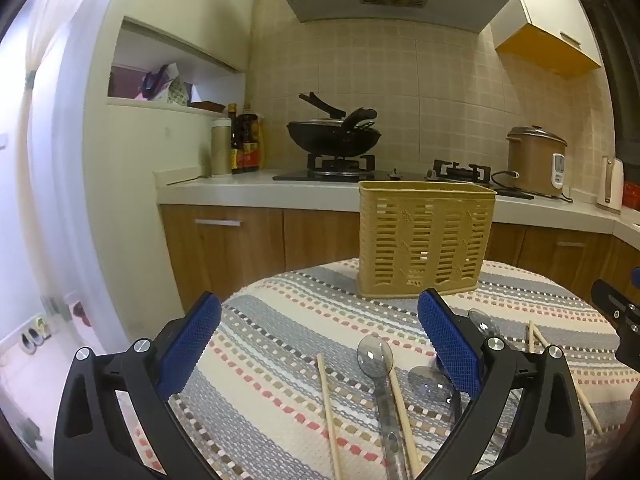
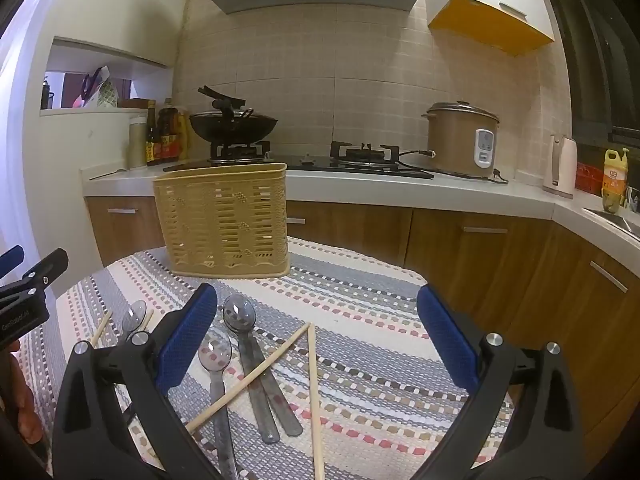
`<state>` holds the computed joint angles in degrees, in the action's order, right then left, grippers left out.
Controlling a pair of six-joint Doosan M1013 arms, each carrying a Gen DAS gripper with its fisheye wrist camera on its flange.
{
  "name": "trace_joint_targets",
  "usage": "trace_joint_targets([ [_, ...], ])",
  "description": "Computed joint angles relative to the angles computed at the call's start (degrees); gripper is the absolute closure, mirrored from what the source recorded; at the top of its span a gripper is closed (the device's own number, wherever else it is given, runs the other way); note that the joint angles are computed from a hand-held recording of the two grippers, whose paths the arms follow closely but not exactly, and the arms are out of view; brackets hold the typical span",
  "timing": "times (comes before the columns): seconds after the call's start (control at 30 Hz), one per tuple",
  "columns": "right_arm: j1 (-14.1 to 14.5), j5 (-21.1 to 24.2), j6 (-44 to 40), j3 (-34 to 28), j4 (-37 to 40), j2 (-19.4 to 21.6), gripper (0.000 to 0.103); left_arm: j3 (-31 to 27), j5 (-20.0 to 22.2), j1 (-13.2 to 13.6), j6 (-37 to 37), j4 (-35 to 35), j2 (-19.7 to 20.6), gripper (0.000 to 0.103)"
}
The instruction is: Organize utensils
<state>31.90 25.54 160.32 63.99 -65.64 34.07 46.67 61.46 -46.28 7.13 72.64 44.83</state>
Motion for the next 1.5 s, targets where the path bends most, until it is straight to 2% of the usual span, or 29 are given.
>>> trace_joint_targets([
  [0.33,-0.11,-0.18,-1.07,-0.25,1.09,0.06,0.008,1.19,-0.66,0.43,-2.55,-0.62,-0.62,0.008],
  [0.83,-0.34,-1.24,-0.12,0.32,0.64,-0.31,0.008,0.48,0.98,-0.07,-1.17,0.43,-0.11,0.008],
  [1.17,-0.23,-2.62,6.73,2.12,-6.67,-1.16,0.008,1.34,1.06,-0.51,-3.10,4.06,-0.52,0.008],
  [1.5,-0.40,-3.16,6.84,2.41,-6.13,-1.43,0.008,1.31,1.10,-0.53,-2.66,4.10,-0.54,0.008],
])
